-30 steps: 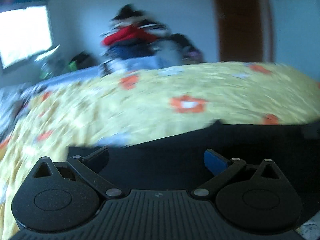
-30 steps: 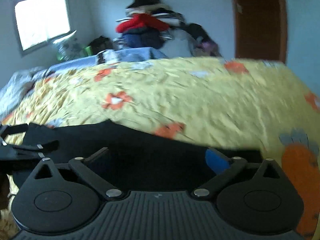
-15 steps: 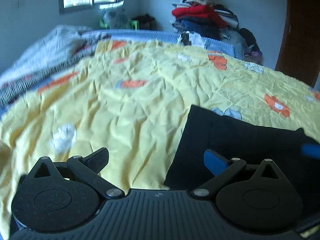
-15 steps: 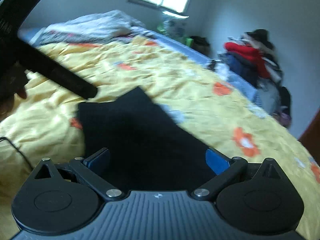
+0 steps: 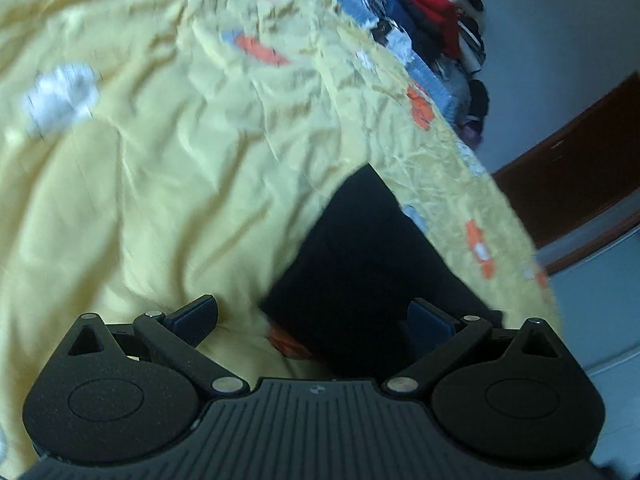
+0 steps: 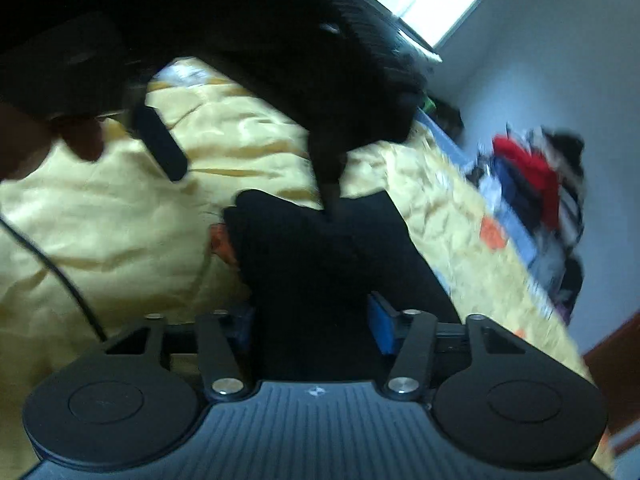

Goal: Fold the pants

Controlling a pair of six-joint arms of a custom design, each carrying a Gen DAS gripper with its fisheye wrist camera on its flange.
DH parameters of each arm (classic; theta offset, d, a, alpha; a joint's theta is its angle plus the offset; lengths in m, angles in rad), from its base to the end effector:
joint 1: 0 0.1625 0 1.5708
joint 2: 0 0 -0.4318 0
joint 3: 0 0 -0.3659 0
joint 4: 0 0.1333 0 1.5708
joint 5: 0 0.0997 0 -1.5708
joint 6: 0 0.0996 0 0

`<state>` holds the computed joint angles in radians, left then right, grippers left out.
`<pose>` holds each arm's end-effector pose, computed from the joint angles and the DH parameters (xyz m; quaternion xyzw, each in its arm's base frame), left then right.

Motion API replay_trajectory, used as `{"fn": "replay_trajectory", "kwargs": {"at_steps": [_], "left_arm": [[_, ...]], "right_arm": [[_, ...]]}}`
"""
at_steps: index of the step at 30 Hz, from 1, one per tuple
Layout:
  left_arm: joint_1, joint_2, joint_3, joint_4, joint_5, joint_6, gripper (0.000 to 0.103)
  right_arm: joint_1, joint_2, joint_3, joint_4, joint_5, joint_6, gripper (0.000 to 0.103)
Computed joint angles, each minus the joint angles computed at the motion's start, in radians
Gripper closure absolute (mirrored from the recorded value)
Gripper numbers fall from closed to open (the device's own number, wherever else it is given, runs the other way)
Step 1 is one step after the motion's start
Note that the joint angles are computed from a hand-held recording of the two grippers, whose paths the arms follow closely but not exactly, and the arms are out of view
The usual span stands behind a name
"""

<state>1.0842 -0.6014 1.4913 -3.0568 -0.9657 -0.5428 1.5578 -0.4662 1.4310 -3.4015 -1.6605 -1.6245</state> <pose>-0.1664 -0.7207 0.1107 -0.1131 0.9097 -0.3842 0.1099 0.1148 -0.7358 0.0675 0.6411 -0.6416 0.2566 0.3339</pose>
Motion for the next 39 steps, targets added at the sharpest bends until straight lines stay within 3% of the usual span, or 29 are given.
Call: {"fn": "replay_trajectory", "kwargs": {"at_steps": [3, 4, 6, 10, 13, 17, 19, 20, 21, 22, 23, 24, 26, 28, 33, 36, 39], "left_arm": [[0.011, 0.011, -0.019, 0.008, -0.069, -0.001, 0.002], [0.015, 0.017, -0.027, 0.010, -0.088, -0.002, 0.002], [0.024, 0.031, -0.046, 0.012, -0.130, -0.011, 0.002], [0.047, 0.075, -0.108, -0.014, -0.211, -0.027, 0.002], [0.061, 0.124, -0.170, -0.050, -0.245, -0.050, 0.002], [0.067, 0.173, -0.241, -0.084, -0.241, -0.052, 0.003], [0.063, 0.183, -0.266, -0.064, -0.217, -0.040, 0.008], [0.058, 0.186, -0.275, -0.050, -0.195, -0.031, 0.019], [0.051, 0.190, -0.287, -0.024, -0.162, -0.019, 0.040], [0.044, 0.195, -0.299, 0.007, -0.120, -0.008, 0.052], [0.038, 0.198, -0.306, 0.029, -0.084, -0.002, 0.070], [0.035, 0.201, -0.308, 0.036, -0.065, 0.010, 0.076], [0.025, 0.205, -0.295, 0.002, -0.034, 0.049, 0.080], [0.001, 0.214, -0.284, -0.038, 0.035, 0.119, 0.082], [-0.094, 0.264, -0.285, -0.226, 0.201, 0.427, 0.082], [-0.140, 0.289, -0.293, -0.321, 0.209, 0.560, 0.083], [-0.174, 0.301, -0.297, -0.345, 0.168, 0.607, 0.083]], "right_arm": [[-0.008, 0.011, 0.032, -0.059, 0.034, -0.090, 0.077], [-0.011, 0.010, 0.030, -0.051, 0.043, -0.075, 0.079], [-0.014, -0.024, 0.011, 0.064, 0.059, 0.065, 0.084], [-0.031, -0.095, -0.048, 0.296, 0.141, 0.349, 0.084], [-0.043, -0.119, -0.088, 0.406, 0.177, 0.478, 0.084], [-0.073, -0.168, -0.149, 0.668, 0.253, 0.613, 0.084], [-0.106, -0.196, -0.196, 0.838, 0.355, 0.643, 0.084], [-0.120, -0.200, -0.224, 0.881, 0.394, 0.661, 0.084], [-0.133, -0.202, -0.239, 0.883, 0.425, 0.690, 0.084], [-0.135, -0.199, -0.246, 0.848, 0.414, 0.724, 0.084], [-0.129, -0.182, -0.270, 0.805, 0.362, 0.757, 0.084], [-0.114, -0.161, -0.290, 0.759, 0.267, 0.770, 0.084], [-0.088, -0.109, -0.318, 0.672, 0.108, 0.736, 0.084], [-0.089, -0.076, -0.350, 0.693, 0.095, 0.727, 0.084], [-0.103, -0.092, -0.330, 0.694, 0.203, 0.758, 0.084], [-0.117, -0.133, -0.284, 0.677, 0.276, 0.759, 0.084], [-0.149, -0.176, -0.249, 0.680, 0.400, 0.822, 0.084]]}}
